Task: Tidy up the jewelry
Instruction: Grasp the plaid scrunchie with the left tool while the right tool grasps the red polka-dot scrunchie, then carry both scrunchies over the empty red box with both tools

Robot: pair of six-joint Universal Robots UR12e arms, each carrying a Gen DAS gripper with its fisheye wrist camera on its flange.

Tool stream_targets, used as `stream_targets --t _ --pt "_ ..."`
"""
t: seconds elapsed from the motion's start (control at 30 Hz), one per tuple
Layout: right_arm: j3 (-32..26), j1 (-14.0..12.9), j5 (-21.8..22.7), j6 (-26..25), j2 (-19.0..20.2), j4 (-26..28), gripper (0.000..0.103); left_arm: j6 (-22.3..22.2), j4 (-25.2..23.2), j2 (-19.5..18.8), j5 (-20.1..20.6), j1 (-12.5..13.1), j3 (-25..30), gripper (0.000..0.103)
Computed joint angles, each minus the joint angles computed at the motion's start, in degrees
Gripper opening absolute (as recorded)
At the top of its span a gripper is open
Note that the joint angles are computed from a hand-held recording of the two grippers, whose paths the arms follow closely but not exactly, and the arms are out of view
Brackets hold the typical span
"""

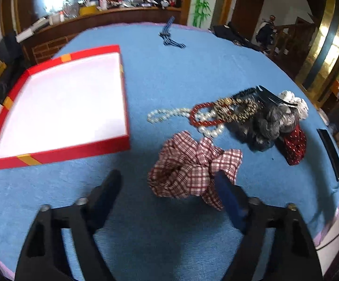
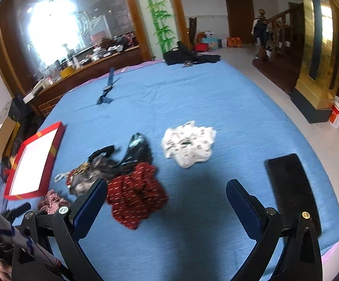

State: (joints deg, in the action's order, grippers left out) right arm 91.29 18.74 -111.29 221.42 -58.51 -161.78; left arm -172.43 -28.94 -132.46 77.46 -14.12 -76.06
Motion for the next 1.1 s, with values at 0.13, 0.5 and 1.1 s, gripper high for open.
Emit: stream_targets --t 0.13,0.5,1.1 --pt "0.72 -0.67 1.49 1.18 -0.22 -0.54 0.102 1.58 -3.28 -1.38 0.07 -0.70 2.21 0.075" --pt "-0.87 -0.75 10.04 -4.54 1.98 -1.40 0.102 5.99 -2.00 -2.92 -0.95 -2.46 4.28 0.016" --pt "-2.75 -0.25 10.25 -6.66 3.14 3.17 0.024 3.94 3.58 -1.01 -4.95 -0.88 1.75 0.015"
